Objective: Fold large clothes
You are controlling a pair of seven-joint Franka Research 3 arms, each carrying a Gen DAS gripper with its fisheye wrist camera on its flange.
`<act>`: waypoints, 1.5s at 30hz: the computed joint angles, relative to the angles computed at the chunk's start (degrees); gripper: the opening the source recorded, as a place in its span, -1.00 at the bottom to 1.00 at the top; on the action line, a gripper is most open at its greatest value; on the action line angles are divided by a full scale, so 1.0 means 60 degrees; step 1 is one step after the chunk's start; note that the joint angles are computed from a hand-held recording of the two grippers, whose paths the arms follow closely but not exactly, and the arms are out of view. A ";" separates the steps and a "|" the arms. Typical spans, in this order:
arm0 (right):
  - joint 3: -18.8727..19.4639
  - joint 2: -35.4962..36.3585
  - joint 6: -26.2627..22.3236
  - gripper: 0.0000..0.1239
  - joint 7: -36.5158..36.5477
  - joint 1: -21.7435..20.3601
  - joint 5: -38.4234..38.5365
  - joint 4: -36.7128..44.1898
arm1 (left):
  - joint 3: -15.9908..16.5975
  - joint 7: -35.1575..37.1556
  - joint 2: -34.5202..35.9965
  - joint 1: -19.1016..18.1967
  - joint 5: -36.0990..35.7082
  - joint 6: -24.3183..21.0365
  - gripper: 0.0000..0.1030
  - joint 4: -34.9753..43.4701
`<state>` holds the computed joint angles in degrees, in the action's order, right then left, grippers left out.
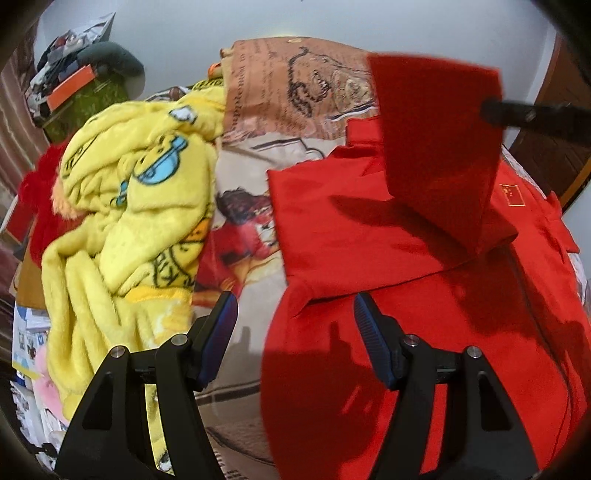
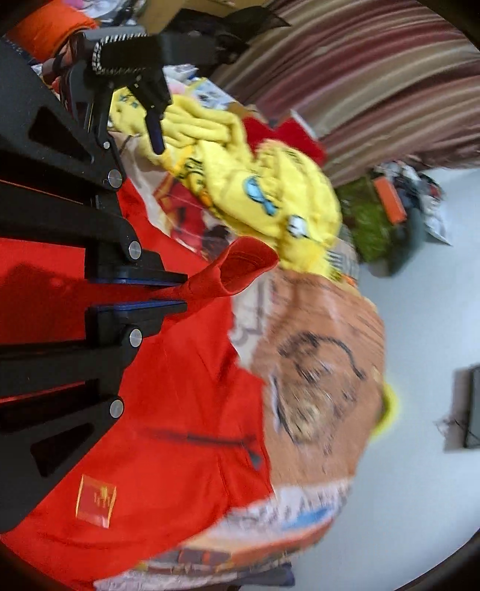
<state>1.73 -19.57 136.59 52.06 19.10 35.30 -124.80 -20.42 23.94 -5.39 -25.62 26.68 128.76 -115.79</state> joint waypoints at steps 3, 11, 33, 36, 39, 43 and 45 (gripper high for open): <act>-0.0304 -0.0354 0.0088 -0.90 -0.0137 -0.0185 0.0150 -0.0078 | -0.0049 -0.0031 0.0323 -0.0050 0.0153 -0.0172 0.25 0.0469; -0.1027 -0.0870 0.0287 -0.90 -0.0221 -0.1032 0.0255 -0.0281 | 0.0070 -0.0037 0.1550 -0.0344 0.0499 -0.0647 0.25 0.1896; -0.1793 -0.0158 -0.0702 -0.89 0.0155 -0.3313 -0.0627 -0.1198 | 0.0556 -0.0222 0.2717 -0.0388 -0.0562 -0.0681 0.44 0.1959; -0.1768 -0.0031 -0.1051 -0.89 0.0214 -0.3471 -0.0853 -0.1278 | 0.0542 -0.0274 0.2708 -0.0401 -0.0490 -0.0716 0.44 0.1938; -0.1723 -0.0010 -0.1308 -0.86 0.0359 -0.3625 -0.1075 -0.1336 | 0.0517 -0.0169 0.2745 -0.0427 -0.0456 -0.0926 0.44 0.2055; -0.1559 -0.0179 -0.1607 -0.45 0.0768 -0.3832 -0.1743 -0.1272 | 0.0466 0.0205 0.2823 -0.0513 -0.0411 -0.1520 0.44 0.2418; -0.1545 -0.0314 -0.1663 -0.21 0.0847 -0.3877 -0.1930 -0.1263 | 0.0437 0.0398 0.2896 -0.0630 -0.0259 -0.1943 0.43 0.2717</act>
